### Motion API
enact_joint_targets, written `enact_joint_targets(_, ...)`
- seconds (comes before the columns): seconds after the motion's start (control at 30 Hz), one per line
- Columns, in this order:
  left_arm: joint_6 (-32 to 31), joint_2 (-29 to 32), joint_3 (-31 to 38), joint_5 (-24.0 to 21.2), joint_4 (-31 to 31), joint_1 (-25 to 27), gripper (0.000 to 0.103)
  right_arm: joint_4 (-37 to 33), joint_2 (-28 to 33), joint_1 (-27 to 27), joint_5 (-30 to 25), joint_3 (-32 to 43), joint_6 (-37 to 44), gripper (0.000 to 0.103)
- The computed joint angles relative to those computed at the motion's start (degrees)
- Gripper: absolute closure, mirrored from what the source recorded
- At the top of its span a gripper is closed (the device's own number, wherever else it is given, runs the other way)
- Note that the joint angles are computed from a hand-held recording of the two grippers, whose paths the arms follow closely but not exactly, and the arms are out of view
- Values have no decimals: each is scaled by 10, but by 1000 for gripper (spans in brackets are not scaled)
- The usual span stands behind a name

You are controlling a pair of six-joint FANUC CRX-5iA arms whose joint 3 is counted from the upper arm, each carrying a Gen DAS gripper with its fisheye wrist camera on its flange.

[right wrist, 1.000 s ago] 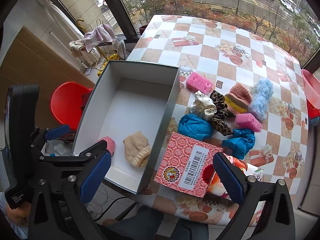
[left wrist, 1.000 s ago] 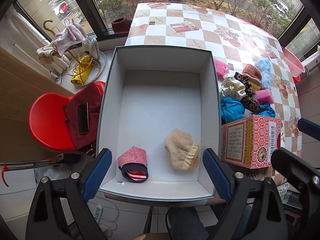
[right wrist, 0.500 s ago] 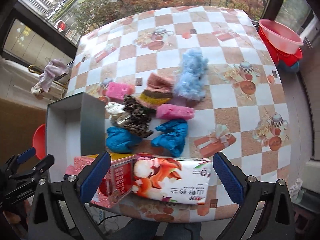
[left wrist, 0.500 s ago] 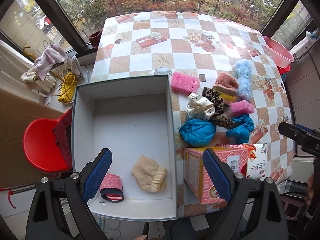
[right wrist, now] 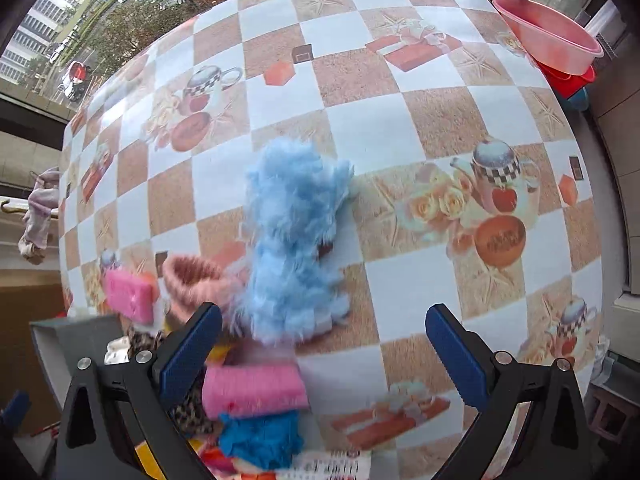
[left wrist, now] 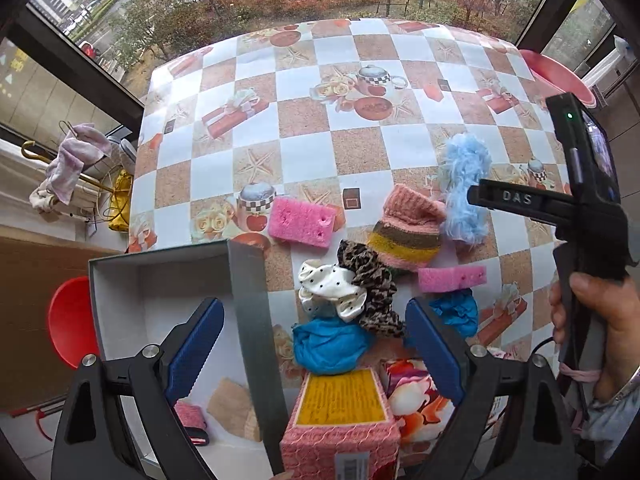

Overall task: Organize soft objects
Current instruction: 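Grasp the striped pink beanie with the left tool while the right tool grasps the blue plush, then carry the beanie and blue plush over the white box with both tools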

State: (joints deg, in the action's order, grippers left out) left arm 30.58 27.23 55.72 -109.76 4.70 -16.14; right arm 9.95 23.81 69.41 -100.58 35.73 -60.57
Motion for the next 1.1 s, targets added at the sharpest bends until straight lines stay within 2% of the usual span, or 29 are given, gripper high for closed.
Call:
enact_joint_targets(0.13,10,-17,-51,33,-32,-42,9,-16,-28,-27,42,-70,39,0)
enact_joint_targets(0.3,15,-26,-108,66,-68,-89,9,-65,-18,-51,44,-71,139,1)
enact_joint_targets(0.4,20,-24,-127,76,-82,-109,9,-68,-7,-38,7,-54,159,25)
enact_joint_targets(0.43,20,-23,-133,79,-86,-114,9,-61,-6,-30,-6,-50,163,48)
enact_joint_targets(0.47,19,-23,-142,84,-89,-119,9,-57,-8,-22,-15,-48,163,79)
enact_joint_targets(0.5,17,-24,-151,91,-94,-124,9,-56,-17,-15,-12,-57,156,79)
enact_joint_targets(0.6,12,-22,-167,97,-119,-138,9,-25,-69,22,55,-128,80,79)
enact_joint_targets(0.7,10,-10,-163,79,-137,-147,10,1,-83,58,58,-141,16,79)
enact_joint_targets(0.8,18,7,-149,51,-146,-151,19,27,-84,88,60,-139,-41,79)
enact_joint_targets(0.87,23,29,-121,5,-127,-146,45,39,-82,104,57,-132,-70,79)
enact_joint_targets(0.9,25,33,-114,-3,-122,-146,49,46,-79,111,54,-126,-83,79)
enact_joint_targets(0.93,21,31,-115,-1,-118,-145,62,53,-73,119,49,-117,-95,79)
enact_joint_targets(0.97,14,27,-119,4,-112,-144,69,58,-68,125,45,-108,-105,79)
enact_joint_targets(1.03,5,12,-133,21,-88,-137,75,70,-65,135,36,-98,-125,79)
enact_joint_targets(1.1,3,3,-135,27,-56,-124,76,78,-49,147,17,-71,-145,79)
